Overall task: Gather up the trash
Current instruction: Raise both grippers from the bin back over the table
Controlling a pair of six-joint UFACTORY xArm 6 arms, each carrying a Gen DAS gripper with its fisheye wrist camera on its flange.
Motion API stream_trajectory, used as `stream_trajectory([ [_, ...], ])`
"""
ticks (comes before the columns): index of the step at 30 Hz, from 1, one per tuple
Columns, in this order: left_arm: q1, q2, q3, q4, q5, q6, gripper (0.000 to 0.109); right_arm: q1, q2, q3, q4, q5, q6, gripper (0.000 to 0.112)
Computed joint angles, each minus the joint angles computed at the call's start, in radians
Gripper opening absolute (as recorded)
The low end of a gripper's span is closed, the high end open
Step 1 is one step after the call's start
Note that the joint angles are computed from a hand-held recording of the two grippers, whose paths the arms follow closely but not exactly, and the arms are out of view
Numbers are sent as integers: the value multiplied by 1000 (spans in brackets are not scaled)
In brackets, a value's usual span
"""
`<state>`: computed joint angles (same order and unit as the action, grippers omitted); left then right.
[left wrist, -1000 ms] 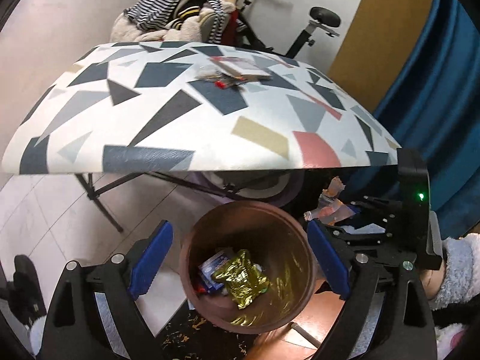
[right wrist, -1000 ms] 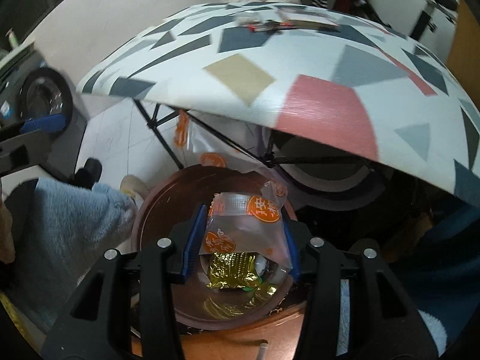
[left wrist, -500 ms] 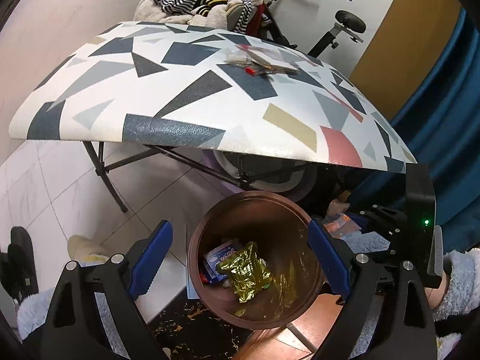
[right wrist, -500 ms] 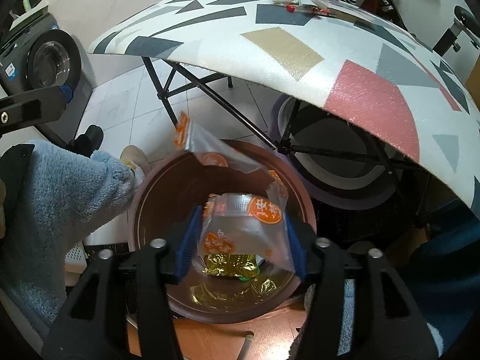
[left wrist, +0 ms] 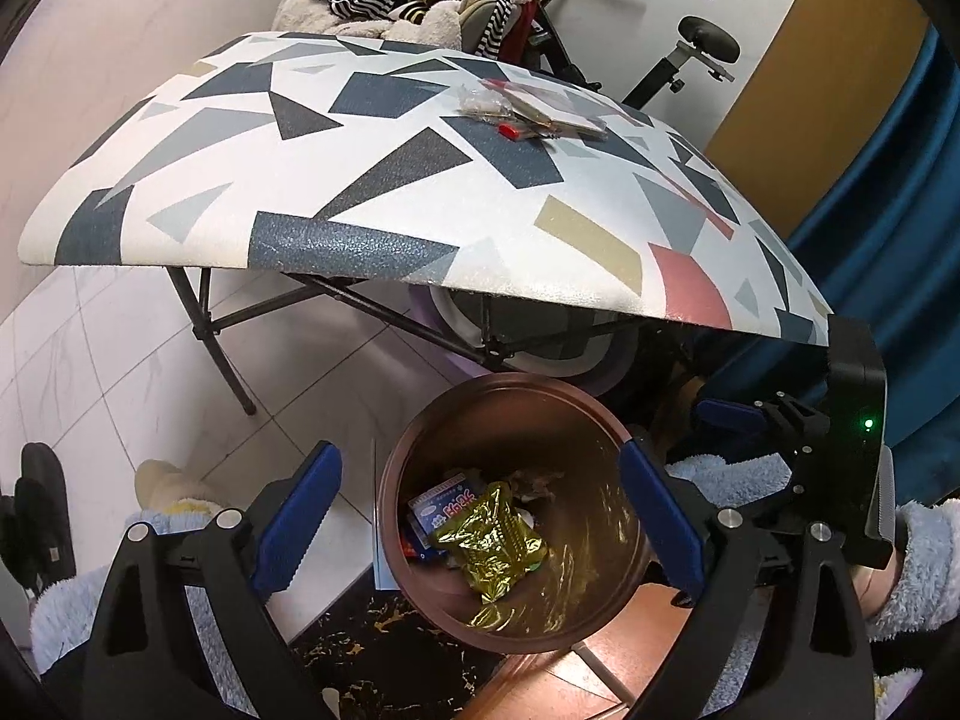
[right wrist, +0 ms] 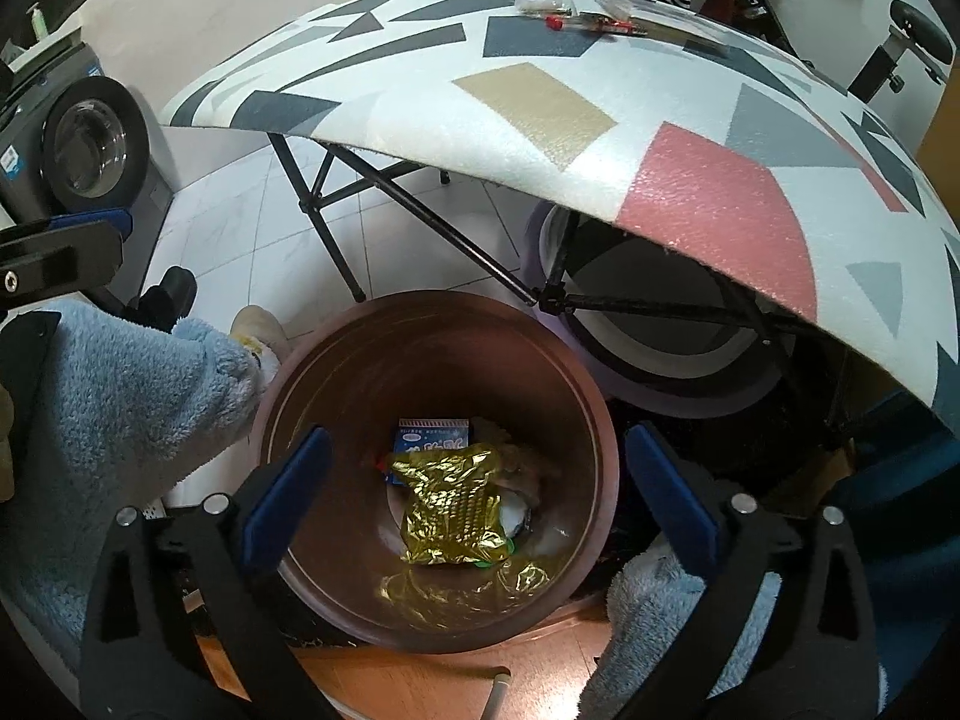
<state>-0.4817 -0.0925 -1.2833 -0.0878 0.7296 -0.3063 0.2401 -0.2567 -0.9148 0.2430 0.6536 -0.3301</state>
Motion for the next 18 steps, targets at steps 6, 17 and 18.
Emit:
stream_trajectory([
  [6,0,-2,2,5,0,-2,91,-5,-15,11,25,-29,-9,97],
  [17,61,99,-194,-74,25,85,91,-32,-20,-43,33,-63,-16,97],
  [18,68,118,-228,-74,25,93,91,-37,-10,-64,30,-63,-17,97],
])
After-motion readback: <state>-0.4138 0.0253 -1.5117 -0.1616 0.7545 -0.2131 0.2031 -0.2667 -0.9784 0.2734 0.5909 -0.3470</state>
